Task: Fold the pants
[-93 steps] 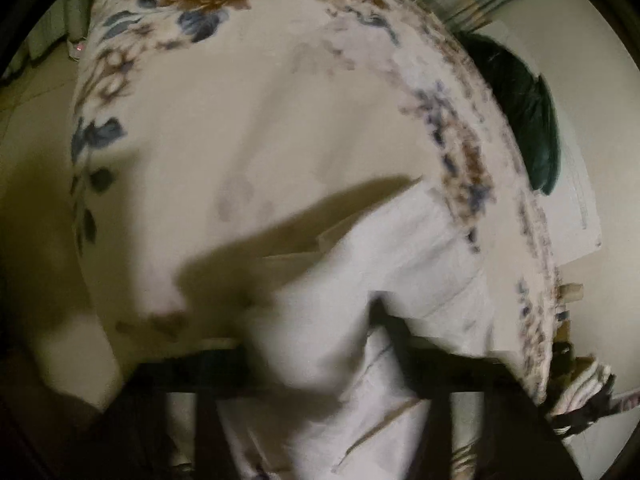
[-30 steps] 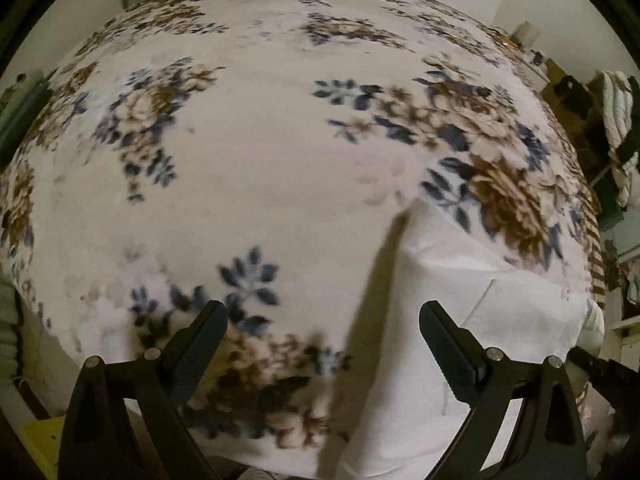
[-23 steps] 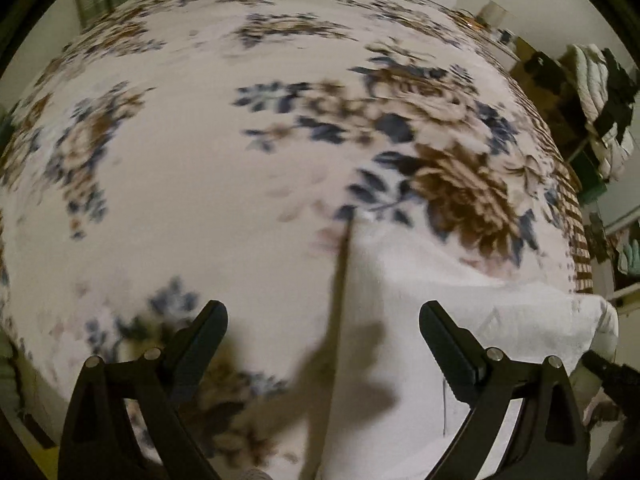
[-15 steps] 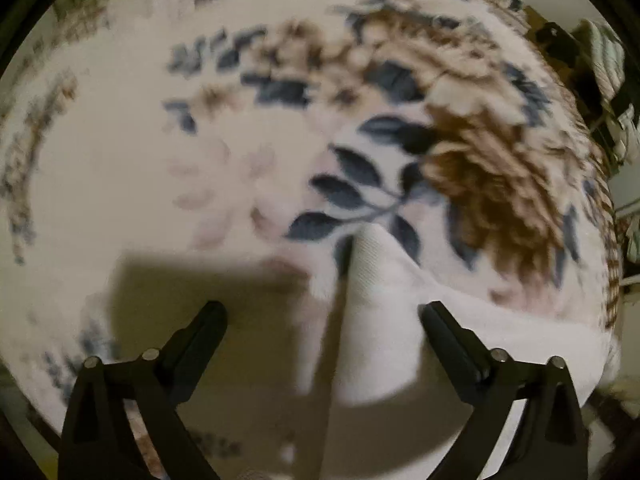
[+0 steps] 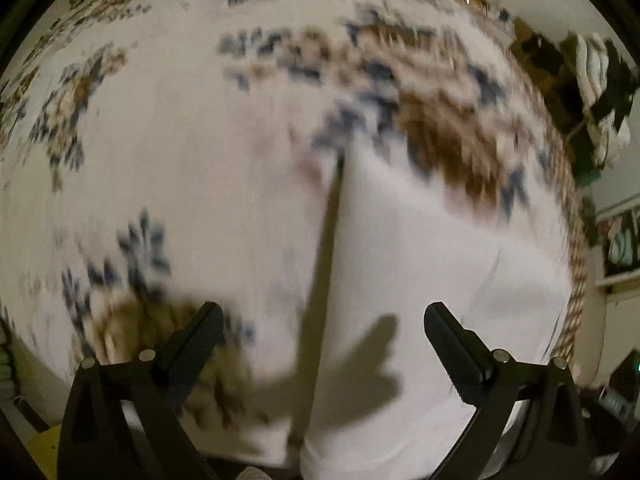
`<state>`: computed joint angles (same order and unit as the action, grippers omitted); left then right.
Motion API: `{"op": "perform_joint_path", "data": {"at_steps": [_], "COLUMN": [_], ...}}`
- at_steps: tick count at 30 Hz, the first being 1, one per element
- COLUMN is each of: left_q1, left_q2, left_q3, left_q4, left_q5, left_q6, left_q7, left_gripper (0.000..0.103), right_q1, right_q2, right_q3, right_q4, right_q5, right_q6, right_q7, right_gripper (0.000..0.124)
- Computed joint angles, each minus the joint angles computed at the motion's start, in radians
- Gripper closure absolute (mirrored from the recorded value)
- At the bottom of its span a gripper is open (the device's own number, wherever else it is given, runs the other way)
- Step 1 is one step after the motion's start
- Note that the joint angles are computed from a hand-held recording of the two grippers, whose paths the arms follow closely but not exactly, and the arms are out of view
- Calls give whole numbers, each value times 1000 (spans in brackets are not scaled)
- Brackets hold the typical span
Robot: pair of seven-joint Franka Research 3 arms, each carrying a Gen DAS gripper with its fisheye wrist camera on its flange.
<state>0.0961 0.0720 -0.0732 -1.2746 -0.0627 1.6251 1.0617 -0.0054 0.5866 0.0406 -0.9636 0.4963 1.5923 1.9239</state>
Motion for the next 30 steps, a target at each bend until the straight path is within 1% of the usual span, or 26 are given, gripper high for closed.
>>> {"op": "perform_joint_path", "data": {"at_steps": [2, 4, 5, 7, 8, 10, 12, 13, 14, 16, 18, 19, 20, 22, 24, 26, 28, 30], "left_q1": [-12, -20, -20, -9, -8, -6, 0, 4, 10, 16, 22, 24, 26, 28, 26, 30, 32, 35], "left_q2": [-26, -65, -81, -131, -139, -114, -116, -122, -131, -130, -119, -112, -109, -114, -105, -93, -78, -66], "left_q3": [-11, -13, -9, 13, 21, 27, 32, 35, 43, 50, 52, 52, 52, 49, 45, 46, 43, 39], "left_q4": [-65, -162, -202, -304, -317, -263, -248, -251, -268, -287, -297, -305, -311, -327, -319, -307, -292, -285], "left_q5": [-15, -35, -54, -134, -151, -157, -167, -178, -217, -256, -287, -300, -308, -308, -314, -319, -324, -329], "left_q6": [-20, -14, -3, 70, 82, 41, 50, 65, 96, 136, 171, 186, 198, 228, 241, 242, 244, 255], "left_q7": [-1, 16, 21, 29, 41, 56, 70, 71, 74, 79, 83, 83, 87, 94, 106, 122, 129, 135], "left_gripper": [0, 0, 0, 0, 0, 0, 0, 0, 0, 0, 0, 0, 0, 0, 0, 0, 0, 0], "right_q1": [9, 24, 24, 19, 16, 19, 14, 2, -12, -23, -24, -21, -23, -13, -10, -19, -16, -1], "right_q2": [-68, -95, -110, -146, -163, -161, -176, -187, -196, -204, -218, -226, -243, -252, -258, -252, -245, -231], "right_q3": [-4, -9, -10, -14, -15, -18, -17, -9, 2, 15, 25, 28, 41, 45, 49, 49, 48, 43], "right_q4": [-151, -229, -271, -365, -399, -391, -407, -429, -456, -504, -571, -604, -653, -683, -710, -720, -714, -681], "right_q5": [9, 5, 17, 57, 77, 75, 100, 149, 212, 300, 387, 426, 510, 567, 641, 708, 733, 679], "right_q6": [40, 71, 92, 158, 181, 170, 179, 202, 225, 254, 308, 344, 403, 446, 479, 484, 491, 486], "right_q7": [-5, -12, -20, -38, -41, -47, -49, -73, -107, -156, -199, -220, -273, -314, -342, -354, -365, -374], "right_gripper": [52, 52, 52, 52, 52, 52, 52, 52, 52, 52, 50, 46, 43, 40, 40, 40, 40, 40]}}
